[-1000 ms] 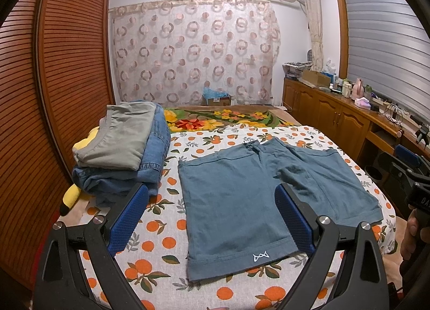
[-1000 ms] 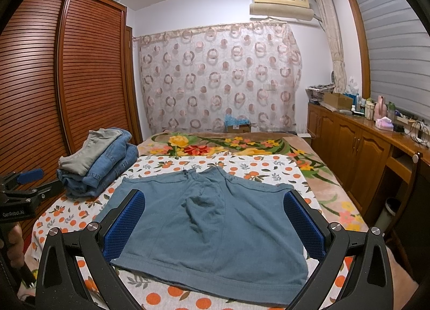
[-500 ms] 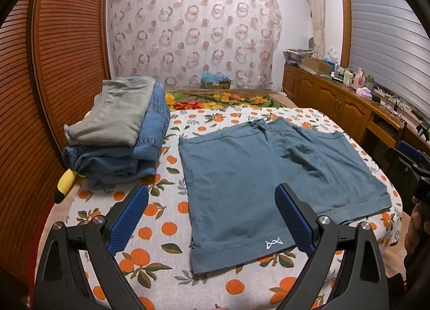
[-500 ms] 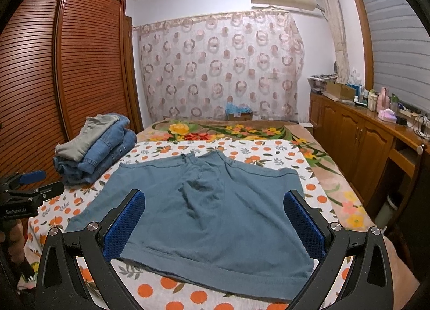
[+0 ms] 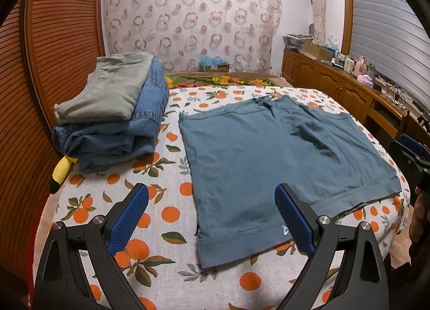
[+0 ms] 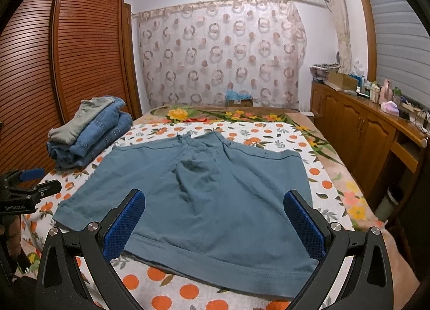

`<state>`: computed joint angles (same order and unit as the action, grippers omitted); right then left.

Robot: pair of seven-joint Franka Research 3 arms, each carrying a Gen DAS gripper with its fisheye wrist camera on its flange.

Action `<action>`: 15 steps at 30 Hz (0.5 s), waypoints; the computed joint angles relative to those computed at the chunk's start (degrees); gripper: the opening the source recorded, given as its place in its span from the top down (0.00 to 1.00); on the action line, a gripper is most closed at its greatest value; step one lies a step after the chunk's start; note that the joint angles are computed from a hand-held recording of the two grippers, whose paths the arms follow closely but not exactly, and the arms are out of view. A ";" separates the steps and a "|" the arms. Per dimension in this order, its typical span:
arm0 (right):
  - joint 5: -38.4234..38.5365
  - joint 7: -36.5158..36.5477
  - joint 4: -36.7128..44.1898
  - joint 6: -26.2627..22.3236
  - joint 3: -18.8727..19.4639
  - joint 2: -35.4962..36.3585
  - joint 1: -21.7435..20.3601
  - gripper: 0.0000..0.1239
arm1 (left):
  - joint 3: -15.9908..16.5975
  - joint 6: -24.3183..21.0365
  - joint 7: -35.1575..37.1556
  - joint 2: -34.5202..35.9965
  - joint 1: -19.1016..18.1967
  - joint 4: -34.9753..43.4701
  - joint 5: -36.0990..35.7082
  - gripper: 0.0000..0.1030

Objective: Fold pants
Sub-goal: 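Lower the left tool to the shorts hem and close on it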

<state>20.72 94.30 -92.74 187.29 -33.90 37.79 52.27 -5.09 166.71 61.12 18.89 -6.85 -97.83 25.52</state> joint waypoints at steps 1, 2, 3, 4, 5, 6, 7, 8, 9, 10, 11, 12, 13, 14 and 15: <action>0.00 -0.07 -0.39 -0.02 -0.06 -0.21 0.19 0.17 | -0.16 -0.03 0.32 -0.03 0.20 -0.16 -0.21 0.07; -0.08 -0.17 -0.32 -0.28 0.08 -0.29 0.00 0.17 | -0.58 -0.09 1.10 -0.05 0.67 -0.52 -0.79 0.07; -0.19 -0.14 -0.47 -0.37 0.06 -0.38 0.06 0.17 | -0.99 -0.06 1.89 0.02 1.11 -0.68 -1.43 0.08; -0.37 -0.14 -0.49 -0.64 0.07 -0.48 0.05 0.17 | -1.19 0.06 2.42 0.05 1.35 -0.86 -1.88 0.09; -0.68 -0.19 -0.52 -0.77 0.41 -0.61 -0.32 0.17 | -1.78 -0.03 3.48 0.03 1.90 -1.18 -2.83 0.11; -0.96 -0.15 -0.55 -0.94 0.60 -0.76 -0.53 0.17 | -1.97 -0.13 4.04 -0.04 2.06 -1.44 -3.36 0.12; -1.28 -0.11 -0.80 -1.19 0.70 -1.07 -0.58 0.17 | -2.16 -0.28 4.66 -0.04 2.21 -1.65 -3.85 0.13; -1.62 0.01 -1.02 -1.15 0.89 -1.26 -0.74 0.17 | -2.47 -0.46 5.51 -0.07 2.49 -1.94 -4.48 0.15; -1.87 0.17 -1.03 -1.20 1.02 -1.31 -0.86 0.17 | -2.51 -0.66 5.94 -0.07 2.51 -2.10 -4.83 0.17; -2.10 0.35 -1.11 -1.41 1.02 -1.43 -0.78 0.17 | -2.84 -0.76 6.77 -0.05 2.83 -2.31 -5.56 0.18; -2.32 0.66 -1.00 -1.65 0.99 -1.39 -0.77 0.17 | -3.54 -0.74 8.05 -0.05 3.42 -2.68 -6.72 0.20; -2.73 0.78 -1.30 -1.79 1.13 -1.73 -0.80 0.17 | -4.17 -0.82 9.34 -0.05 3.95 -3.01 -7.88 0.24; -3.19 0.85 -1.02 -2.02 1.68 -1.74 -1.41 0.17 | -4.55 -1.02 10.33 -0.05 4.25 -3.26 -8.82 0.25; -3.70 0.88 -0.45 -2.29 2.46 -1.61 -2.35 0.17 | -4.72 -1.13 11.05 -0.02 4.39 -3.39 -9.56 0.29; -4.18 1.09 -0.16 -2.48 2.79 -1.50 -2.75 0.17 | -5.40 -1.17 12.38 0.01 5.00 -3.71 -10.93 0.32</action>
